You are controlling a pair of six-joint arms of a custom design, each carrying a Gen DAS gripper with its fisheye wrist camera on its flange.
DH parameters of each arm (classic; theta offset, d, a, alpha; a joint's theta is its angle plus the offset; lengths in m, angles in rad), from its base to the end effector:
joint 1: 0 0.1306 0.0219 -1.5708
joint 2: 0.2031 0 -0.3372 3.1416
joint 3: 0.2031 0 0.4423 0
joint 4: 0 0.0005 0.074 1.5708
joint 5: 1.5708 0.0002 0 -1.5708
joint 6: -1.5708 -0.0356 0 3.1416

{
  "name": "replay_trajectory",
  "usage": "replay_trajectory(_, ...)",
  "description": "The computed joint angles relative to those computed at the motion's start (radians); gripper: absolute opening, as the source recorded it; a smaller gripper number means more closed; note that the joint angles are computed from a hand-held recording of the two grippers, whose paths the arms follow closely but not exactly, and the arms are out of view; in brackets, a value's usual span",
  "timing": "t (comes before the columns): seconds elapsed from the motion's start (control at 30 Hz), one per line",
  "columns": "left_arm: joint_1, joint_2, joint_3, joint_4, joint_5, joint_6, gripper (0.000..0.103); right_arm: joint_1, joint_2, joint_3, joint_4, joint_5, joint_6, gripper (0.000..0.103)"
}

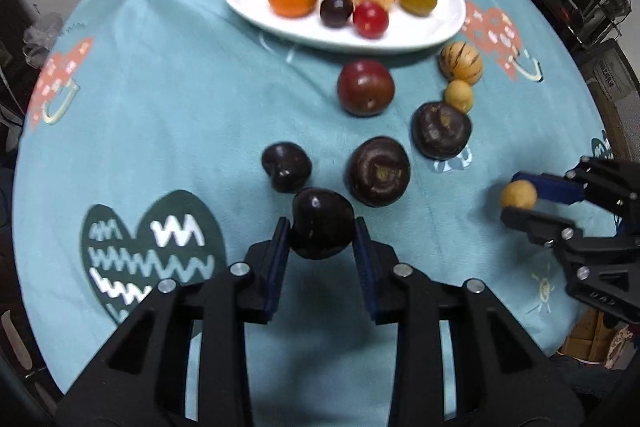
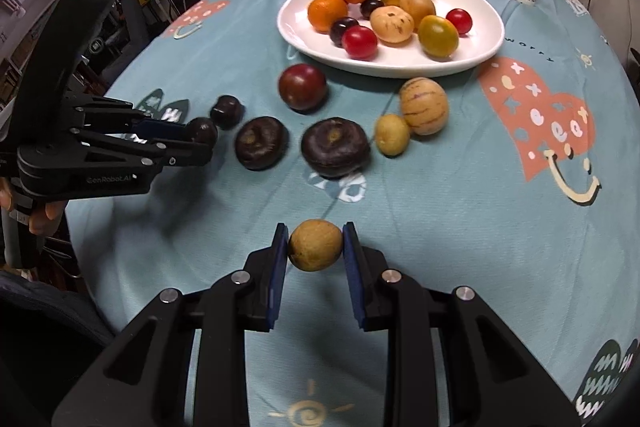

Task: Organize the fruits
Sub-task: 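Grasp a small brown fruit with the right tool while the left tool grasps a dark plum, then carry the dark plum and small brown fruit toward the plate with both tools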

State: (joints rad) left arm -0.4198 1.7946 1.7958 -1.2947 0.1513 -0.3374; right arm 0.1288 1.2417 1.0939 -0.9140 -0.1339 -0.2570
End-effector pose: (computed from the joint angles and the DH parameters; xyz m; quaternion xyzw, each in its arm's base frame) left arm 0.5761 -0.2636 0.3330 0.3747 0.9138 -0.0805 0.1346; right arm 0.4656 0.0646 0.3045 0.0451 0.9647 0.1117 0.2341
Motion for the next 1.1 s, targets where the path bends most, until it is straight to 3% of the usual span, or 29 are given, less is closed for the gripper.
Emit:
replay_trajectory(0.33, -0.025, -0.138, -0.068, 0.170, -0.059, -0.018, 0.032, 0.031, -0.028, 0.012, 0.016, 0.008, -0.004, 0.028)
replay_trajectory(0.67, -0.032, -0.147, -0.052, 0.172, -0.060, -0.019, 0.032, 0.044, -0.096, 0.021, 0.053, 0.029, -0.013, 0.028)
replay_trajectory(1.1, -0.004, -0.135, -0.048, 0.173, -0.059, 0.011, 0.032, 0.058, -0.097, 0.025, 0.063, 0.025, -0.018, 0.028)
